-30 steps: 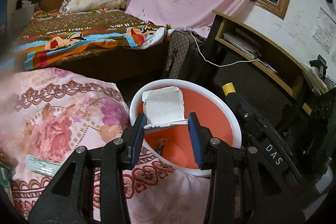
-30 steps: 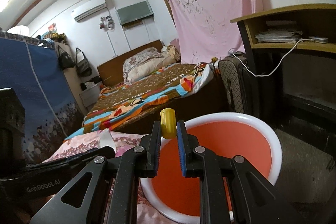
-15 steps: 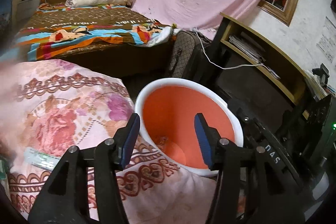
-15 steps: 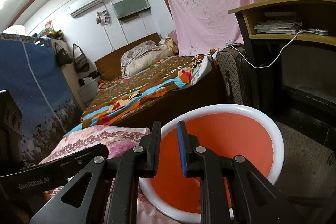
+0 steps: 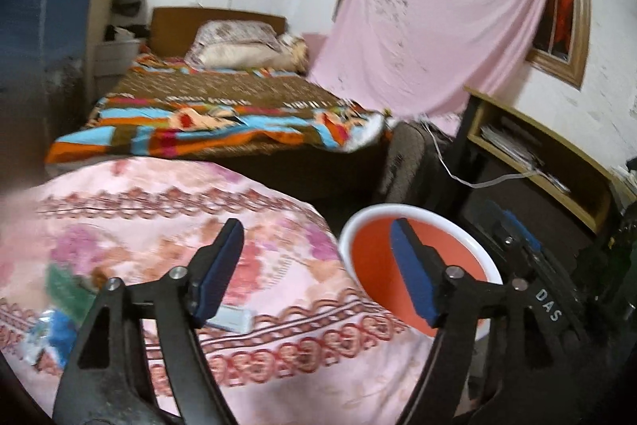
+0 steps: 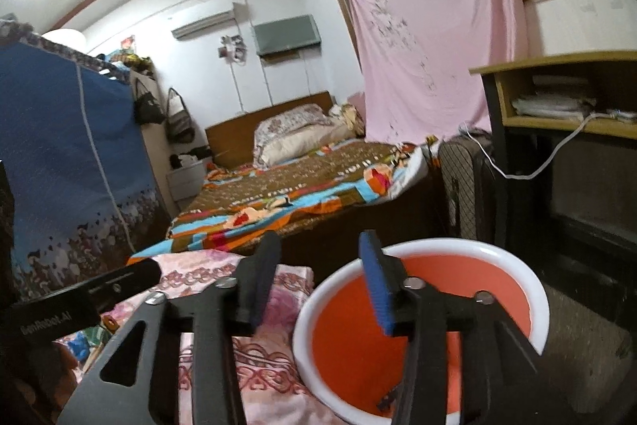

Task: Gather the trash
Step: 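Move both tools back over the remaining trash on the bed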

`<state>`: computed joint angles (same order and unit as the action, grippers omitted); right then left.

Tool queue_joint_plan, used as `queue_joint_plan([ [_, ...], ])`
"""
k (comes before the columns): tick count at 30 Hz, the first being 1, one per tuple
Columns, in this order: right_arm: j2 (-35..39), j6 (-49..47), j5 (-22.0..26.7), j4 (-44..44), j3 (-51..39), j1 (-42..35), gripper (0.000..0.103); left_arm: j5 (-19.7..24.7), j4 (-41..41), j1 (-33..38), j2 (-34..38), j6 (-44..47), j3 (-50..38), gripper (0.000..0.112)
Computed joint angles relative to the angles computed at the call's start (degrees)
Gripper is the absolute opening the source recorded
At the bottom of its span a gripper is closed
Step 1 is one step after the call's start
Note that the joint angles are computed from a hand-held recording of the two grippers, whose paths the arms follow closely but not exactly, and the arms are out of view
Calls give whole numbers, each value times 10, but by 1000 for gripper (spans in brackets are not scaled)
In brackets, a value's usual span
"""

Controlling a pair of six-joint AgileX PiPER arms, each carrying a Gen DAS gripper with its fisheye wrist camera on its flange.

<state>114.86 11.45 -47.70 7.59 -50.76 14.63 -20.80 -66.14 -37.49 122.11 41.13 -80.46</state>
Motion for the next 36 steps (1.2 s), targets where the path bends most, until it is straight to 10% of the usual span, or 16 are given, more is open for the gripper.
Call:
queue_joint_plan([
  [4, -1, -12, -25, 4, 4, 13, 50, -66, 42, -2, -31, -65, 62, 79],
  [8, 0, -25, -46, 15, 4, 27, 84, -150, 74, -7, -58, -136, 127, 92],
  [13, 7, -35, -70, 21, 2, 43, 103, -212, 72, -15, -78, -151, 178, 92],
  [27, 15, -47, -177, -62, 22, 93, 103, -395, 60, -34, -155, -216, 360, 92],
  [36, 25, -90, -149, -78, -5, 136, 103, -457, 57, -31, -190, -245, 449, 92],
])
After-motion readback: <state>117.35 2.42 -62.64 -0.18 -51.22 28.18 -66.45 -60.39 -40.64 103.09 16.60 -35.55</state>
